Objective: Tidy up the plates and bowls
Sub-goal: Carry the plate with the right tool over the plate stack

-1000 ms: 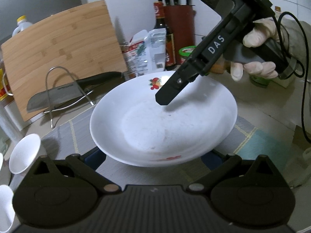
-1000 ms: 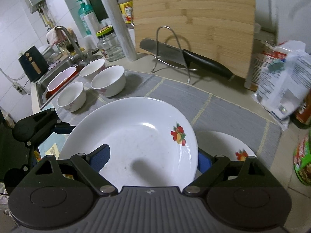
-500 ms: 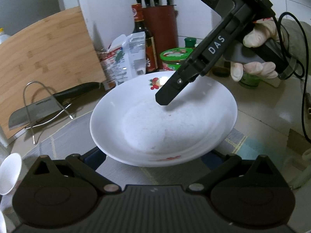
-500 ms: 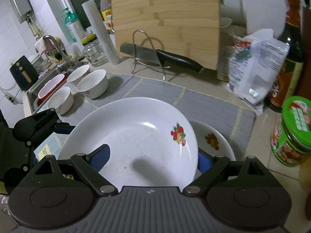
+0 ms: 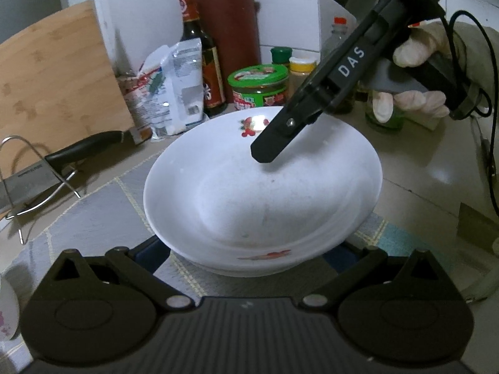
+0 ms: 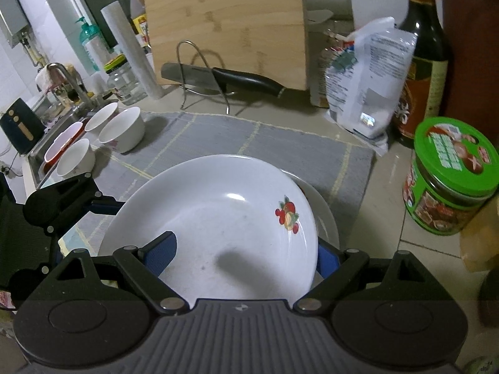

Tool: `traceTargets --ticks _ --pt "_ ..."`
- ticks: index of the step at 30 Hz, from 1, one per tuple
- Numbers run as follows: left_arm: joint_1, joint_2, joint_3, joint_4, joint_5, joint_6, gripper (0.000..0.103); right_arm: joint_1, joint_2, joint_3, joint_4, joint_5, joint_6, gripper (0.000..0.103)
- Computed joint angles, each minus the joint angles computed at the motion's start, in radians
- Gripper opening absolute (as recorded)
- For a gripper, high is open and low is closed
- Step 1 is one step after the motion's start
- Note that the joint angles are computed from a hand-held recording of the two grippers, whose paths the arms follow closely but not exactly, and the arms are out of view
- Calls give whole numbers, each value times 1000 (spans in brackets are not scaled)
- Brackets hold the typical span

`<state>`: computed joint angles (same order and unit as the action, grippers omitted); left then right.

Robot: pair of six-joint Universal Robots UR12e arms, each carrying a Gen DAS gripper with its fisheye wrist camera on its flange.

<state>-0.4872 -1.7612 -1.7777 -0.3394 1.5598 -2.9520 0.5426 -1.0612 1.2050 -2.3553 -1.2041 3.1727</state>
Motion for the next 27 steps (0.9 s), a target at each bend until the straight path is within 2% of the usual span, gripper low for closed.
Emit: traceTargets --ticks 11,27 --pt "10 -16 17 -45 -33 10 102 -2 8 -6 23 -6 8 94" --pt "13 -14 32 -106 -40 -7 102 0 30 -31 47 0 9 94"
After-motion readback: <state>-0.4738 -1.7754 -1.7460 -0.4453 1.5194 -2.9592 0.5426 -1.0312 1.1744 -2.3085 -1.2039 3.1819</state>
